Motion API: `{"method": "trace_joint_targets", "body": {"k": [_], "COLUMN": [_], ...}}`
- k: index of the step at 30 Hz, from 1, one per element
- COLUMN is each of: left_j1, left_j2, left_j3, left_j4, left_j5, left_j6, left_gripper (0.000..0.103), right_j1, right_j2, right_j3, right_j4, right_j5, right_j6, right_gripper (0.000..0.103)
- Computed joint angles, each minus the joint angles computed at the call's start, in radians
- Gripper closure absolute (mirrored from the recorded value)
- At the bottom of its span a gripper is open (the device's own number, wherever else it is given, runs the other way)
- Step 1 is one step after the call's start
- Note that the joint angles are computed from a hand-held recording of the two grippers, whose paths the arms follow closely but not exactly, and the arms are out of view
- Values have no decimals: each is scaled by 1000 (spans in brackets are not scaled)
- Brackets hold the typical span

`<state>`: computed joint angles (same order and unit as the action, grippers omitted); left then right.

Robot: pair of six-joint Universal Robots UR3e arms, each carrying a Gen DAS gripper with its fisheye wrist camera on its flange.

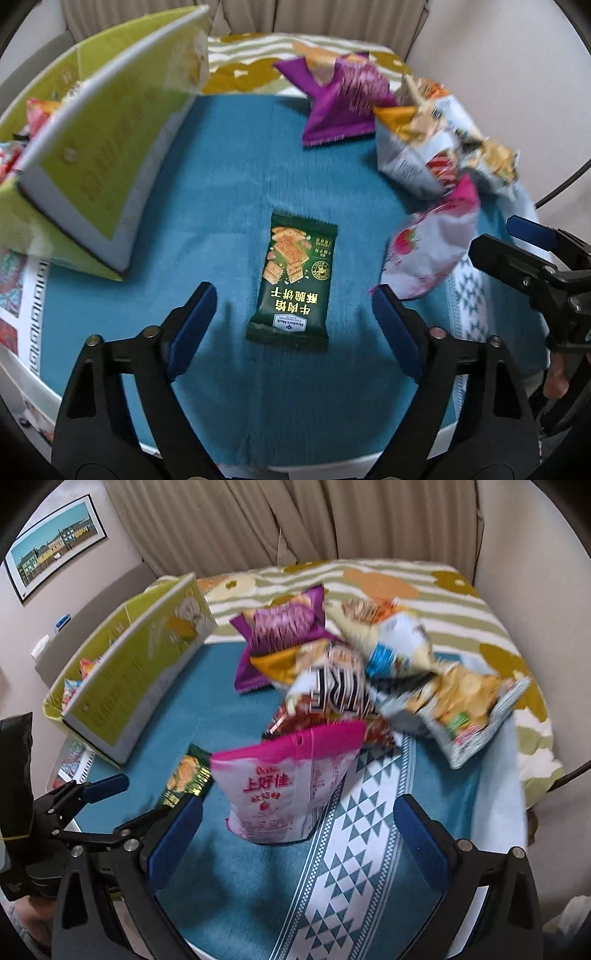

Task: Organize snacks
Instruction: 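Withdraw both tools from the box toward the remaining packets, then grasp the green cracker packet with left tool while right tool grasps pink Oishi packet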

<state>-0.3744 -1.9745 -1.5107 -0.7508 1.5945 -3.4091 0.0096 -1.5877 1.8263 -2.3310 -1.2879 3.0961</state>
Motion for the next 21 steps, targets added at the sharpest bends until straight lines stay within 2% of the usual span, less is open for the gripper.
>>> {"method": "trace_joint_targets", "body": {"k": [5, 10, 14, 16, 21], "left_j1": [-17, -35, -52, -46, -58], "left_j2": [-67, -112, -114, -101, -103], "left_j3": [50, 86, 99, 91, 100], "left_j4": [-7, -25, -38, -37, -44], "left_j5": [29, 53, 85, 60, 70], "left_j6": [27, 55, 107, 123, 139], "left_gripper": [27, 38, 42, 59, 61], "right_j1": [16, 27, 41, 39, 57], "right_j2": [70, 125, 157, 160, 174], "right_j3": [-8, -26, -43, -41, -43], "right_j4": [-29, -53, -64, -69, -82], "right_j5": [-3, 2, -4, -1, -14], "right_j6": [-13, -26, -24, -31, -22], "right_gripper": [0, 0, 0, 0, 5]}}
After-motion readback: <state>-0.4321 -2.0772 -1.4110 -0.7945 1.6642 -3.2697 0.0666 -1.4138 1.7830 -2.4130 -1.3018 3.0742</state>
